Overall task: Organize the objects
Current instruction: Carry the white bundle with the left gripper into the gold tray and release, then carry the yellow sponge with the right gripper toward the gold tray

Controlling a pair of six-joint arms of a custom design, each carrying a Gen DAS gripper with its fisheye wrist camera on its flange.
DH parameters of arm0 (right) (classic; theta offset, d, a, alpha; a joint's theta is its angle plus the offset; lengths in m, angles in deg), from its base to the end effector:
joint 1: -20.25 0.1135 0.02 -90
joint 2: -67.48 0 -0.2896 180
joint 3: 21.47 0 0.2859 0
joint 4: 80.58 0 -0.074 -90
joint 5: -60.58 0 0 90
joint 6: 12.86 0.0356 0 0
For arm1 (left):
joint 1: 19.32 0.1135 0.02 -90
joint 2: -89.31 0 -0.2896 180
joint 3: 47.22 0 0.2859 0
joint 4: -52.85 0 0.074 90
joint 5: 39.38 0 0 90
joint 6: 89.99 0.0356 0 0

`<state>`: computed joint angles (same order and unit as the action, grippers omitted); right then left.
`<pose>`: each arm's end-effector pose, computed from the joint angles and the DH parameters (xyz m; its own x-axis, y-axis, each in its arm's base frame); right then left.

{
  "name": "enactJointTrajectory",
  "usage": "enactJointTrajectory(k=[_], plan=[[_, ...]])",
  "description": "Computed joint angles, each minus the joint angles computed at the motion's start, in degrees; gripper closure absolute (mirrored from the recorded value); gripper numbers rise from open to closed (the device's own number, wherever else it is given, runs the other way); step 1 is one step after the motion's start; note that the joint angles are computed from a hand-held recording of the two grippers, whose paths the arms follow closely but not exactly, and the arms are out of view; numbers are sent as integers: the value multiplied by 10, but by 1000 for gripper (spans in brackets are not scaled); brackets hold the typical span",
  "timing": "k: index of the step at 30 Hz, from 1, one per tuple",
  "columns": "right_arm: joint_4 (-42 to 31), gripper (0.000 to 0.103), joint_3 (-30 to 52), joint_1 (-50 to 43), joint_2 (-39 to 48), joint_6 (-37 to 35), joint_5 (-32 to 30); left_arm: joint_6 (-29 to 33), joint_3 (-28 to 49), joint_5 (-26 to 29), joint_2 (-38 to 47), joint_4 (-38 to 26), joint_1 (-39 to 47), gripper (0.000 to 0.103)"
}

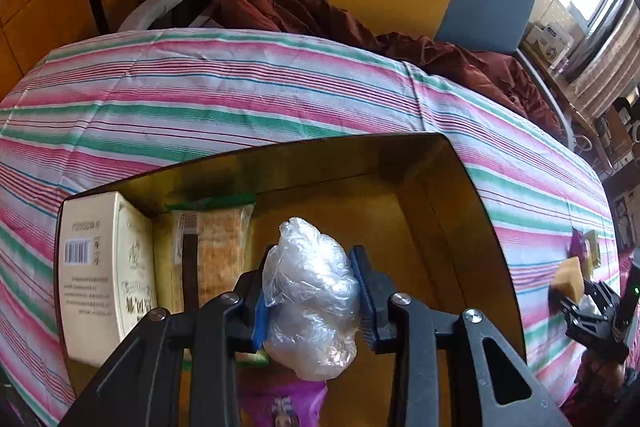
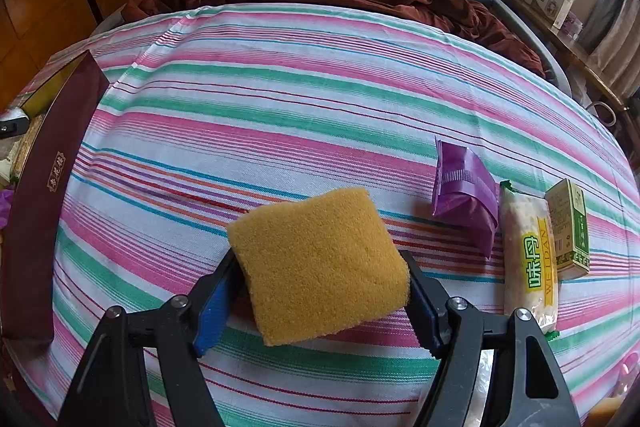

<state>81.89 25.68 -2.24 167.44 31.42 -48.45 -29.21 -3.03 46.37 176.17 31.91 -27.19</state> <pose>0.2623 -0.0960 0.0696 -0.7938 -0.4039 -0.4547 -0.4412 0.8970 -0.0265 0.2609 -0.0334 0.1108 -0.8252 -0.3774 -0.4203 -0.3425 0.9260 -0.1590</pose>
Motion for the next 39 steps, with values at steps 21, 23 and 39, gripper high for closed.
enactJointTrajectory(k=[21,23,39], plan=[[1,26,5,0,5,2,0,-93,-88,-242,-245,-94,-175,41],[3,26,4,-1,4,1,-1,-130,-92,-285,-277,-134,-228,41],[23,27,-8,-3,-3,-6,0,-384,-83,-426,-306,-336,-491,41]])
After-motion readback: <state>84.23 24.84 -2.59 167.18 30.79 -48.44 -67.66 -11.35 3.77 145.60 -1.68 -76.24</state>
